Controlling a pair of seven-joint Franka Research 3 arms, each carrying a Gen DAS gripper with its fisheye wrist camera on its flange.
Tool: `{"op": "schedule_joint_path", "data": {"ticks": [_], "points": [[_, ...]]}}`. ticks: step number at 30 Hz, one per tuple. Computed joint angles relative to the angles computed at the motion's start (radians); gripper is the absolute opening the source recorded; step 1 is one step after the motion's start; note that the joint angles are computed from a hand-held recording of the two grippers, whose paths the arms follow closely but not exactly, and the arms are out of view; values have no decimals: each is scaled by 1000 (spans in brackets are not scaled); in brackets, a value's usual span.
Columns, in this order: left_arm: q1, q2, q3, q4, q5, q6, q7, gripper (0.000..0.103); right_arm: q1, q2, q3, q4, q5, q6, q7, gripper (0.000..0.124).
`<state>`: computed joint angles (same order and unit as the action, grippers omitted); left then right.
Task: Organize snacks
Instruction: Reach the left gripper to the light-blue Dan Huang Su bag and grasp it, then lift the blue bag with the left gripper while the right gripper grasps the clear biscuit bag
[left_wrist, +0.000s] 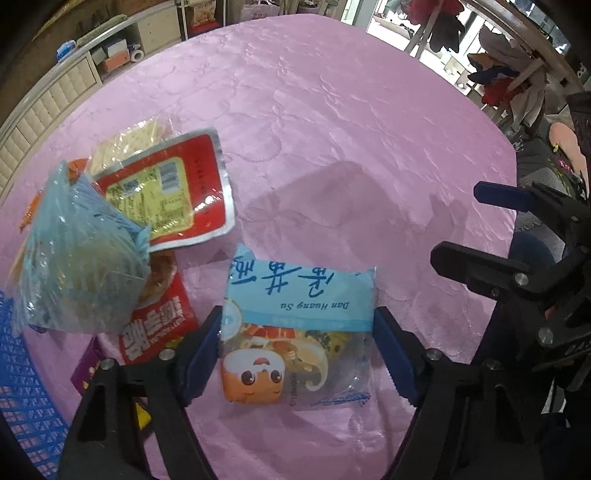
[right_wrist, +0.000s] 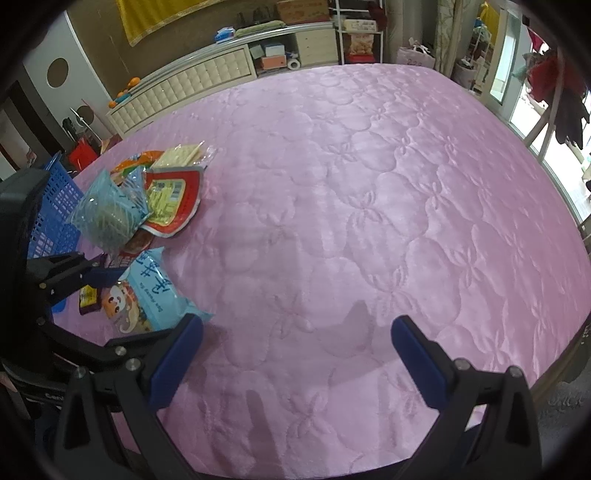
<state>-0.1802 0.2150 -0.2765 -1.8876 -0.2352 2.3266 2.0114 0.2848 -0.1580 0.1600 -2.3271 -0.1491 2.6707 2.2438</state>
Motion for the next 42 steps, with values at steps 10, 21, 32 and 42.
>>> {"op": "schedule_joint_path", "data": {"ticks": [10, 21, 32, 42], "points": [[-22, -53, 8, -88, 65, 124, -114, 64, 8, -1, 6, 23, -32, -31, -12, 103], [14, -292, 81, -303, 187, 416, -382, 64, 65, 106, -3, 167, 32, 72, -234, 103], [108, -325, 79, -335, 645, 501, -878, 64, 144, 296, -17, 340, 212, 153, -505, 97], [120, -334, 84, -332, 856, 472, -1060, 64, 305, 463, -161, 482, -24, 195, -315, 97]]}}
